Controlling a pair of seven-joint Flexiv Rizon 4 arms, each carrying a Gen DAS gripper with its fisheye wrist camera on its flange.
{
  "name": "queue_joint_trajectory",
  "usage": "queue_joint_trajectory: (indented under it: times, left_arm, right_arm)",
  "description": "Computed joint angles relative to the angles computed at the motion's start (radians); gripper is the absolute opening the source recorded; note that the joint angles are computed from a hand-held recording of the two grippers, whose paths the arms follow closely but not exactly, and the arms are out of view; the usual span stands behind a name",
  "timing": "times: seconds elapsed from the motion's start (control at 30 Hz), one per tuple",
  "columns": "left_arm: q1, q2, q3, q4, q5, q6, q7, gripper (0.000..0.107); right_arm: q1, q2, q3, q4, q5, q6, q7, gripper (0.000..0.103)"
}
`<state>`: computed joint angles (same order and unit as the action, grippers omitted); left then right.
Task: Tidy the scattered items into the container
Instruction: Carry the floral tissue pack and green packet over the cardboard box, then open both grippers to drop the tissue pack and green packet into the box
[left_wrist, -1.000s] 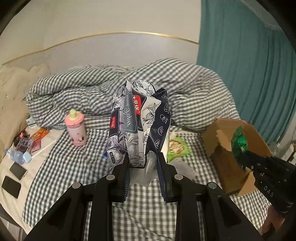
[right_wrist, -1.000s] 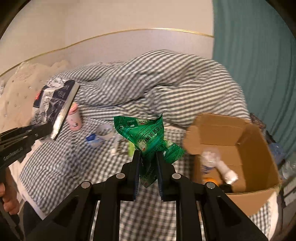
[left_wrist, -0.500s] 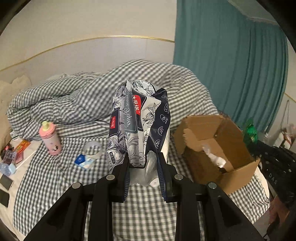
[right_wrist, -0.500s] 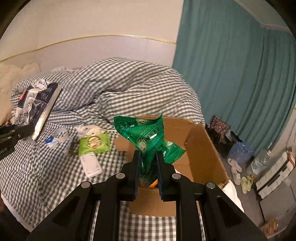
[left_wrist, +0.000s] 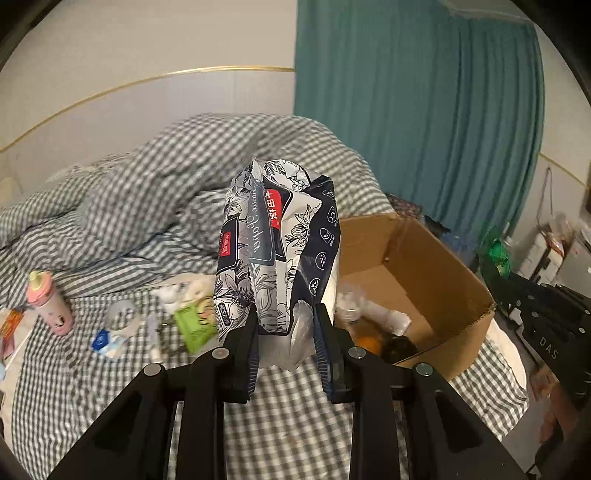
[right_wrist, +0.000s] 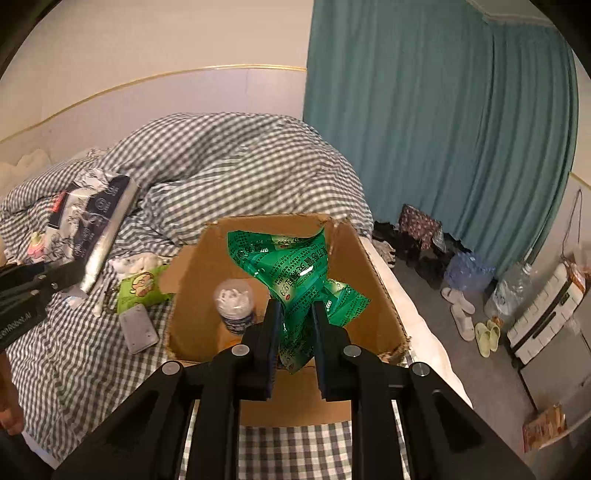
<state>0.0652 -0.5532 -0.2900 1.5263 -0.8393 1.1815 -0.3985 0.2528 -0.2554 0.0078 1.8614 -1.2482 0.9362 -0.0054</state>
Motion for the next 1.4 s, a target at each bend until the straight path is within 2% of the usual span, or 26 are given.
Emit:
queue_joint_trajectory:
  times: [0.37,0.63,0.67,0.7,0.73,0.77,0.83,0.87,0.93,1.0,1.2,1.3,1.4]
  left_arm:
    - [-0.114,-0.121,0.056,-0.182,0.235,-0.152,-0.162,0.026]
    - [-0.184,-0.224,0.127,-0.398,0.412,-0.454,-0.333,0.027]
    - [-0.193,-0.244,0.139,-0.446,0.438,-0.518,-0.359,0.027]
    - [-0.203,-0.268,0.154,-0.500,0.467,-0.591,-0.387,0.030]
    - [-0.210,-0.280,0.164,-0.528,0.490,-0.625,-0.403,0.033]
    - [-0.221,-0.279,0.175,-0.525,0.517,-0.608,-0.409,0.036]
    - [-0.230,-0.252,0.174,-0.457,0.547,-0.486,-0.393,0.049]
    - [-0.220,-0.239,0.158,-0.425,0.538,-0.448,-0.376,0.052]
    - [-0.198,-0.221,0.126,-0.387,0.505,-0.410,-0.348,0.069]
    - [-0.177,-0.194,0.094,-0.322,0.462,-0.324,-0.314,0.079]
    - [-0.125,-0.146,0.019,-0.201,0.342,-0.121,-0.204,0.081]
    - [-0.096,-0.140,-0.021,-0.176,0.289,-0.038,-0.145,0.081]
    - [-0.061,-0.125,-0.055,-0.145,0.239,0.001,-0.089,0.082]
  right_arm:
    - [-0.045,0.002,-0.018,0.030,0.021,0.055,-0.005,0.016]
    - [-0.072,-0.014,-0.032,0.031,0.033,0.093,-0.024,0.016]
    - [-0.073,-0.018,-0.033,0.026,0.039,0.095,-0.031,0.016]
    - [-0.073,-0.019,-0.035,0.025,0.042,0.099,-0.034,0.016]
    - [-0.074,-0.023,-0.036,0.023,0.046,0.103,-0.036,0.016]
    - [-0.073,-0.027,-0.038,0.019,0.050,0.107,-0.038,0.016]
    - [-0.071,-0.036,-0.041,0.012,0.056,0.112,-0.044,0.016]
    - [-0.069,-0.039,-0.043,0.009,0.058,0.114,-0.047,0.016]
    - [-0.066,-0.049,-0.047,-0.001,0.064,0.119,-0.054,0.016]
    - [-0.062,-0.060,-0.051,-0.012,0.071,0.124,-0.064,0.016]
    - [-0.048,-0.097,-0.062,-0.051,0.108,0.135,-0.106,0.016]
    - [-0.043,-0.146,-0.044,-0.108,0.242,0.114,-0.226,0.016]
    - [-0.031,-0.185,-0.031,-0.160,0.382,0.074,-0.343,0.016]
